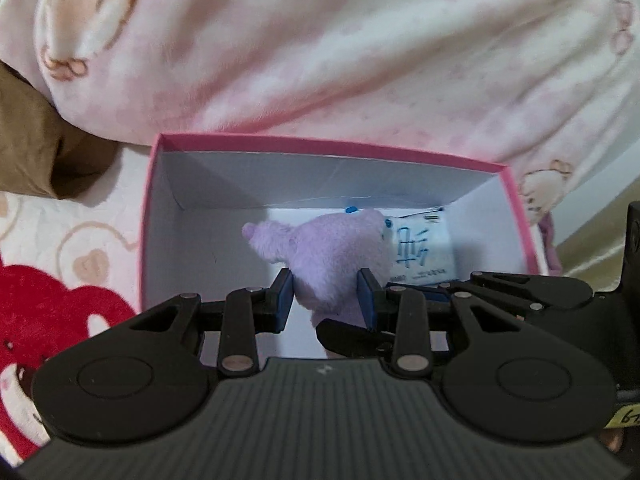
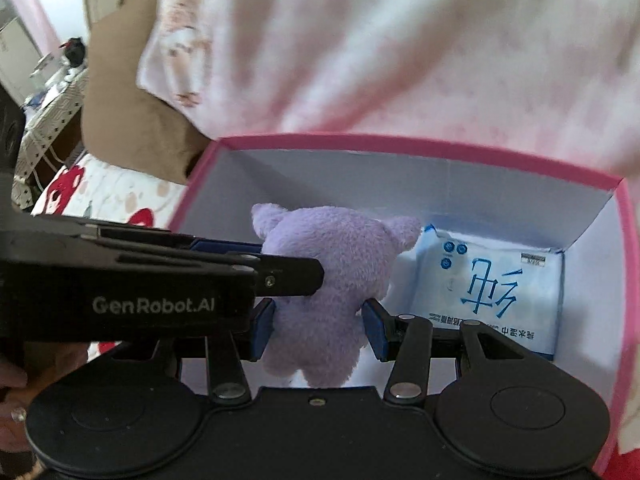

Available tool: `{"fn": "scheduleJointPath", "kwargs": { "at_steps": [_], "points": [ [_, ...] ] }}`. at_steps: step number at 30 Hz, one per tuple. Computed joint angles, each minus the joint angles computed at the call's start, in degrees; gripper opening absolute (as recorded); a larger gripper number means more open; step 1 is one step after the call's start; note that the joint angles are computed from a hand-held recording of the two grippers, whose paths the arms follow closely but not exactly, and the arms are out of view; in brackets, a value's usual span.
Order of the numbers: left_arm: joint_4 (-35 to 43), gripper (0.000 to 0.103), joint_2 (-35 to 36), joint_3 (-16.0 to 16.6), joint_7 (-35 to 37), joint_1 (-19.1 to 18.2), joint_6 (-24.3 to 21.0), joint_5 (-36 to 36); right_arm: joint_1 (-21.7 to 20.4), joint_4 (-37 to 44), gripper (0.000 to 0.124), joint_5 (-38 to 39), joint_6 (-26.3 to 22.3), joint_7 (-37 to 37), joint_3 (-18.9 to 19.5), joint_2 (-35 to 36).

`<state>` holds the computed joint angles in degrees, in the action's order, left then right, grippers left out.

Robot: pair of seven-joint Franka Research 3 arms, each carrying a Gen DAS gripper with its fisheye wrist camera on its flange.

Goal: Organize objects
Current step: 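Lower the plush toy beside the wipes pack and open the left tool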

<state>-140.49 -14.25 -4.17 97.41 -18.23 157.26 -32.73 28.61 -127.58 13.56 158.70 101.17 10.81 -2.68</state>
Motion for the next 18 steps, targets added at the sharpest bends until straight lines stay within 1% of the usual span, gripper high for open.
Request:
{"fn": "scheduleJointPath", "kwargs": {
  "at_steps": [4, 8, 12, 14, 18],
  "points": [
    [1.98, 0.033, 3.96, -0.73, -0.6, 0.67, 0.63, -0.16, -0.44, 3.16, 0.053, 0.38, -2.87, 0.79, -0.61, 3.44],
    [2.95, 0.033, 6.48, -1.98, -1.15, 1.76, 1.23, -0.74, -0.29, 5.52, 0.053, -2.75, -5.23, 3.49, -1.03, 5.83],
    [3.43, 0.032, 8.19, -3.13, -2.08, 2.76, 1.94, -1.47, 0.15, 6.43, 0.055, -6.43, -5.75, 5.69, -1.48, 7.15],
    [3.77, 0.031, 8.95, -3.79, -2.89, 3.39, 2.18, -0.37, 0.2, 6.36, 0.057, -6.14, -5.97, 5.79, -1.42, 7.04],
    [3.16, 0.031, 9.59, -5.12, -4.02, 3.68, 5.88, 3.36, -0.25, 5.57, 0.056, -2.82, -7.7, 3.05, -1.17, 5.55]
  ]
}}
